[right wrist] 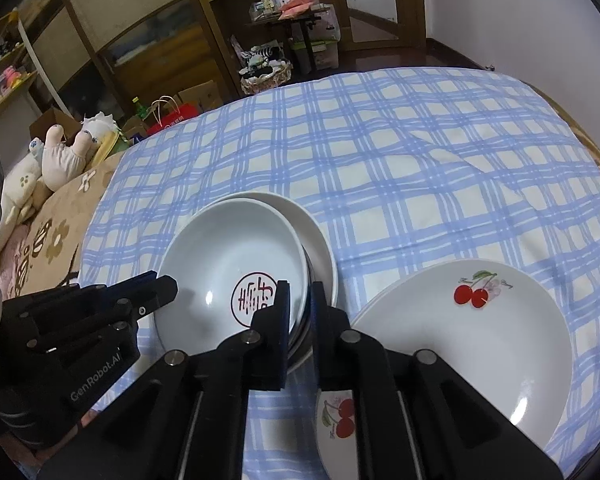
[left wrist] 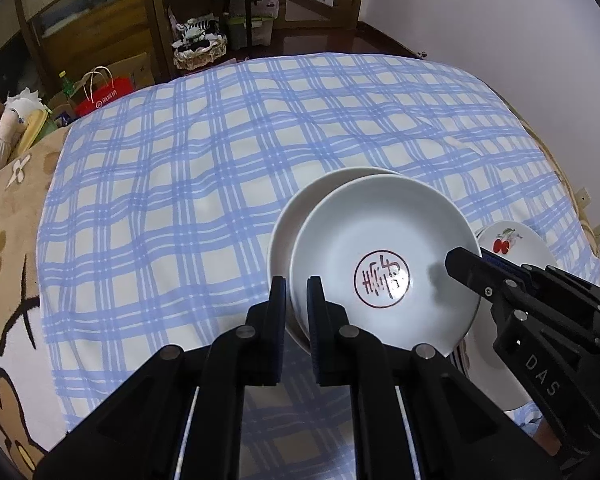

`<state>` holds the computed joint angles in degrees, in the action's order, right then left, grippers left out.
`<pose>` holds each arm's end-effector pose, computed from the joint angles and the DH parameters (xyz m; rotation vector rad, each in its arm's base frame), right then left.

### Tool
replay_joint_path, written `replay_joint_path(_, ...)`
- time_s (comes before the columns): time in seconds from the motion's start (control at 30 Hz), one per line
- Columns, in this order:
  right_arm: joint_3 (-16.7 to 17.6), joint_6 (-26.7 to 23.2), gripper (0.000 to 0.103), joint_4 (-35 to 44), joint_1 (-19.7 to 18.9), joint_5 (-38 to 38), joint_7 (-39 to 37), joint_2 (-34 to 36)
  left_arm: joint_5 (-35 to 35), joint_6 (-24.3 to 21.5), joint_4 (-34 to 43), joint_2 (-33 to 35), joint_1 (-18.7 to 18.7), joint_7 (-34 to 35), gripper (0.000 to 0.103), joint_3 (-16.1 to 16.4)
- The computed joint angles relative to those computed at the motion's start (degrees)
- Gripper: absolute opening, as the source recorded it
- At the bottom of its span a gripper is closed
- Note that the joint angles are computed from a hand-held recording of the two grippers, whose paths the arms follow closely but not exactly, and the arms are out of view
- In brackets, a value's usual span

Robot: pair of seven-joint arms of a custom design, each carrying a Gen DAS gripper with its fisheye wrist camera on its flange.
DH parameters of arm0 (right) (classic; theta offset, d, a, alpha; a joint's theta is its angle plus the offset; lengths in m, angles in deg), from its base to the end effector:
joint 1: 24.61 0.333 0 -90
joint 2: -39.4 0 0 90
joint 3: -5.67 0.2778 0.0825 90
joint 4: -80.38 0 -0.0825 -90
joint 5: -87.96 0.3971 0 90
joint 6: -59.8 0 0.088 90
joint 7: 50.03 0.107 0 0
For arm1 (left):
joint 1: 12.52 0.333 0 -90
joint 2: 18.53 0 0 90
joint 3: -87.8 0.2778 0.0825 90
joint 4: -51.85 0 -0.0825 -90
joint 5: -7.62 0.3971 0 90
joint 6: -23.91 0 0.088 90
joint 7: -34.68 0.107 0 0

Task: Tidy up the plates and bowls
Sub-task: 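Lower the red-print bowl into the nested white bowls and open both grippers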

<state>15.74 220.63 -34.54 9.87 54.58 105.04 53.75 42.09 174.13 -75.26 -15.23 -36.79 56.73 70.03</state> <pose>0.4364 0.4611 0.3464 -1.9061 1.6854 -0.2619 0.4152 -0.3916 0.3388 -1.9507 1.9875 -0.5646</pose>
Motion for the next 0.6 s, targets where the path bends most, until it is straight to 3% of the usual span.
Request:
replay_joint_path(0.37, 0.2, 0.6, 0.010, -0.5, -0.3, 1.0, -0.3, -0.3, 4.6, -5.2, 2.6, 1.1, -0.9, -0.7, 0.016, -0.1)
replay_joint_path(0.5, 0.7, 0.3, 0.010, -0.4, -0.7, 2.7, -1.2, -0.3, 5.5, -4.1, 1.0, -0.8, -0.7, -3.0, 0.017, 0.1)
replay_joint_path(0.6, -0.7, -1.1, 0.010, -0.1, 0.8, -0.9, 2.3, -1.1, 7.7, -6.3, 0.4, -2.0, -0.8, -7.3, 0.018, -0.1)
